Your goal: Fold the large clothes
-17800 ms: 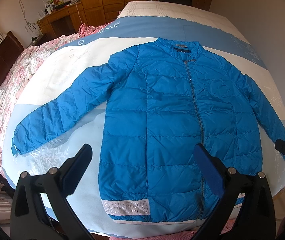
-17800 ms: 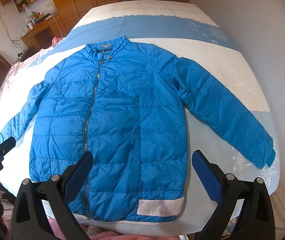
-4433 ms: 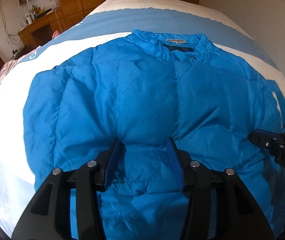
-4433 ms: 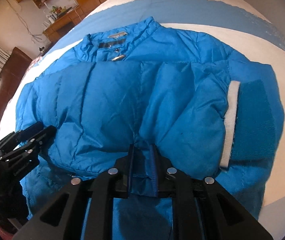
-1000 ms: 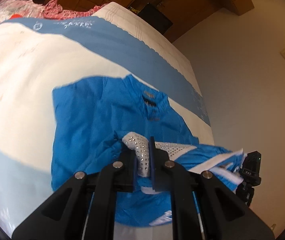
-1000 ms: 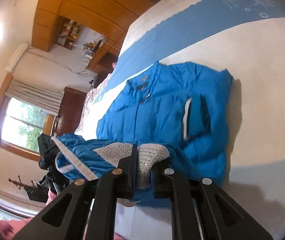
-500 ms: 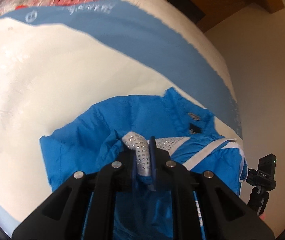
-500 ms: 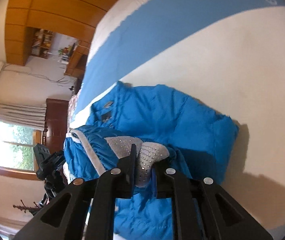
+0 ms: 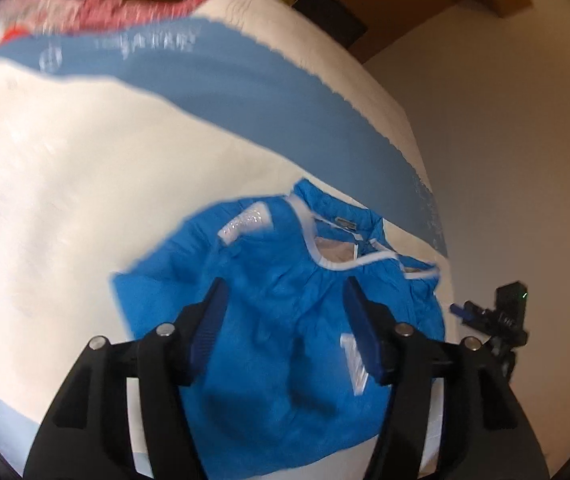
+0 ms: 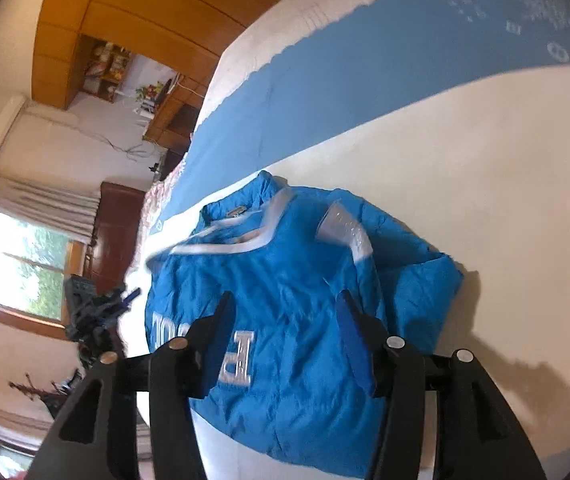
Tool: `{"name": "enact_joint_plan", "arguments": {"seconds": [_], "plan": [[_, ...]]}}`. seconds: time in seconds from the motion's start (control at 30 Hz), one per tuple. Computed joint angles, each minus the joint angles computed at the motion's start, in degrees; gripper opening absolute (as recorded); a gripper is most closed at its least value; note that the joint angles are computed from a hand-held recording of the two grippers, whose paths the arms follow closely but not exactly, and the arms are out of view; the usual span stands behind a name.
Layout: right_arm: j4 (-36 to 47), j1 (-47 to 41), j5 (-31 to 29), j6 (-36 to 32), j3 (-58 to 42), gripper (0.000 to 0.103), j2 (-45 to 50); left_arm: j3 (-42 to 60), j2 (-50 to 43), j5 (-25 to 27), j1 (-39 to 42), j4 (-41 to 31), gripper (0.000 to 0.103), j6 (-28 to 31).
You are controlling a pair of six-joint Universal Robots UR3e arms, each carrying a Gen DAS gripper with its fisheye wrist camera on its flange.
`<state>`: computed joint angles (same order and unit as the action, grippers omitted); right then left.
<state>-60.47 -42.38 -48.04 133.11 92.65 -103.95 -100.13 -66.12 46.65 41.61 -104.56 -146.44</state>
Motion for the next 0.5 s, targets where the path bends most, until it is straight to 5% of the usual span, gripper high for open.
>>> {"name": "enact_joint_plan", "arguments": {"seconds": [0.13,0.27,0.4,0.47,0.5], "plan": [[-10.82,5.59,-3.28,6.79,2.36,0.053,0.86,-2.62,1.02,5.92,-3.17,9.28,0.061,-3.28],[-24.53,13.41,-7.67,14.45,3.91,0.065,4.34,-6.48,-3.58,13.64,-13.17,24.41,0.061,-11.01],[-35.0,19.95,-13.1,19.05,3.93,0.065,9.18,-6.01,-10.04,18.86,-22.07,34.38,0.064,-16.1],[-38.05,22.09,-15.04,19.94,3.67,0.048,10.51,-5.48,-12.74,22.36,-25.71,38.24,0.063,-18.44],[-38.53,22.66,-15.35,20.27,3.3,0.032,10.9,-5.47,-13.76,24.2,-27.21,40.33,0.047,-19.83]]}}
